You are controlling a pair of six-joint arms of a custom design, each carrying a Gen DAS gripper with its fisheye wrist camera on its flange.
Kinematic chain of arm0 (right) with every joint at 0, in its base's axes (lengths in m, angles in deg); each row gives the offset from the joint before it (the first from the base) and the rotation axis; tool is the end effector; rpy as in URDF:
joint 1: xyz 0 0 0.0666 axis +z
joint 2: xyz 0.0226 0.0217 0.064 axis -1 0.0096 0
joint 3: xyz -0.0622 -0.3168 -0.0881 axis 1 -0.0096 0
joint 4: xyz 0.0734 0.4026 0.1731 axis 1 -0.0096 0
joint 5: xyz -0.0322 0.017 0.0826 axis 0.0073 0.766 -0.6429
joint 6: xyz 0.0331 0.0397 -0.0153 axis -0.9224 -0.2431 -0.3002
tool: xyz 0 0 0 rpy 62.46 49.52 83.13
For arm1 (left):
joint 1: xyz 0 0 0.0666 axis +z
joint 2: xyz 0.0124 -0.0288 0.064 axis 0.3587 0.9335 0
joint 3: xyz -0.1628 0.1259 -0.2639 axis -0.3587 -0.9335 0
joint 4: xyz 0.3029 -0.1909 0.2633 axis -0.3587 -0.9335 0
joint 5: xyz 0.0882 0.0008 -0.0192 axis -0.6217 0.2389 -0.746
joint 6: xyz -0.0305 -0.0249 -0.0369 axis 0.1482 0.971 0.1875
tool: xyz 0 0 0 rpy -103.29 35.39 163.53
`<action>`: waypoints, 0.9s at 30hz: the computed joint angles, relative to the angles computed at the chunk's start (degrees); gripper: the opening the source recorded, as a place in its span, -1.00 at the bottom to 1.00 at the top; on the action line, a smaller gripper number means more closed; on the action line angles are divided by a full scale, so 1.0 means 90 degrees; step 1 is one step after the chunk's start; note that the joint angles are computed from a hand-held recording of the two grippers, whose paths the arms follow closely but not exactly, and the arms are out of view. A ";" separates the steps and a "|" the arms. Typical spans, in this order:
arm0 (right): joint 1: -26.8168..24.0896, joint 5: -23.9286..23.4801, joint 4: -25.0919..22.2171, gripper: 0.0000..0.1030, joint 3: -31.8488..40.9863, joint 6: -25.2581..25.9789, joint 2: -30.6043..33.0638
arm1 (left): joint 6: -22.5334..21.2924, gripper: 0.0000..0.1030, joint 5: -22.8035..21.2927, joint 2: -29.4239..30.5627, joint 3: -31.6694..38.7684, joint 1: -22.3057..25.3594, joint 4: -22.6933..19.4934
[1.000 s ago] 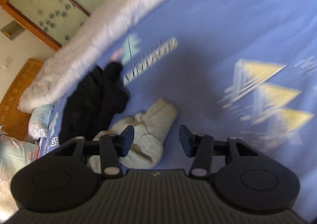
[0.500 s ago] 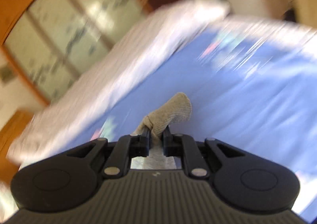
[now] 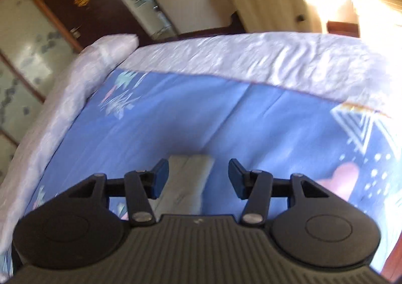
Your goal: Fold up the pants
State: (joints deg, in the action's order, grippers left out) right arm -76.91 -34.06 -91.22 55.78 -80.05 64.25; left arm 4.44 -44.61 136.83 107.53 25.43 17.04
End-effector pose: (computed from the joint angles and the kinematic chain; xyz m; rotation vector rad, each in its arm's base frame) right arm 0.2934 0.0451 0.4106 1.2895 1.8638 0.0417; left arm 0.4818 0.0193 0.4305 -0.2716 2.4760 -0.7321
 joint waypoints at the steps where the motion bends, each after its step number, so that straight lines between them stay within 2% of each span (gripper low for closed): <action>1: 0.0149 -0.0047 0.0008 0.08 0.0111 0.0143 0.0179 | 0.0021 -0.75 0.0018 -0.0010 -0.0010 0.0002 0.0009; 5: 0.0309 -0.0123 0.0046 0.08 0.0567 0.0693 0.0927 | 0.0072 -0.74 0.0067 -0.0009 -0.0041 0.0016 0.0006; 10: -0.0253 -0.0610 -0.0042 0.08 0.1506 0.1099 0.2276 | 0.0168 -0.73 0.0231 0.0004 -0.0080 0.0091 0.0032; 12: -0.0389 -0.0756 -0.0698 0.08 0.2158 0.1191 0.3208 | 0.0220 -0.73 0.0250 -0.0001 -0.0089 0.0096 0.0048; 13: -0.0460 -0.0855 -0.0959 0.03 0.2340 0.1216 0.3525 | 0.0236 -0.73 0.0247 0.0004 -0.0085 0.0092 0.0053; 15: -0.0339 -0.0334 -0.1276 -0.48 0.2565 0.1311 0.3839 | 0.0244 -0.73 0.0246 0.0019 -0.0074 0.0092 0.0066; 16: -0.0371 -0.0388 -0.1128 -0.82 0.2584 0.1506 0.3823 | 0.0260 -0.73 0.0229 0.0030 -0.0057 0.0088 0.0066; 17: -0.0413 -0.0451 -0.0849 -0.83 0.2509 0.1549 0.3686 | 0.0284 -0.73 0.0193 0.0036 -0.0040 0.0089 0.0079; 19: -0.0394 -0.0218 -0.0125 -0.83 0.2386 0.1596 0.3226 | 0.0383 -0.73 0.0202 0.0036 -0.0008 0.0118 0.0148; 21: -0.0432 -0.0021 0.0994 -0.83 0.2091 0.1828 0.2569 | 0.0535 -0.73 0.0315 0.0019 0.0022 0.0172 0.0244; 23: -0.0539 -0.0039 0.2131 -0.83 0.1632 0.1981 0.1801 | 0.0627 -0.73 0.0403 -0.0048 -0.0004 0.0191 0.0381; 25: -0.0690 -0.0144 0.2415 -0.83 0.1370 0.1932 0.1303 | 0.0640 -0.73 0.0329 -0.0066 -0.0002 0.0153 0.0404; 27: -0.0807 -0.0123 0.2250 -0.83 0.1087 0.1817 0.0924 | 0.0674 -0.73 0.0340 -0.0028 -0.0007 0.0121 0.0372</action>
State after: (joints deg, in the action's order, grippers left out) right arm -84.17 -35.17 -70.96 65.57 -63.69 72.57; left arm 10.50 -41.56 136.57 107.46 26.53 20.39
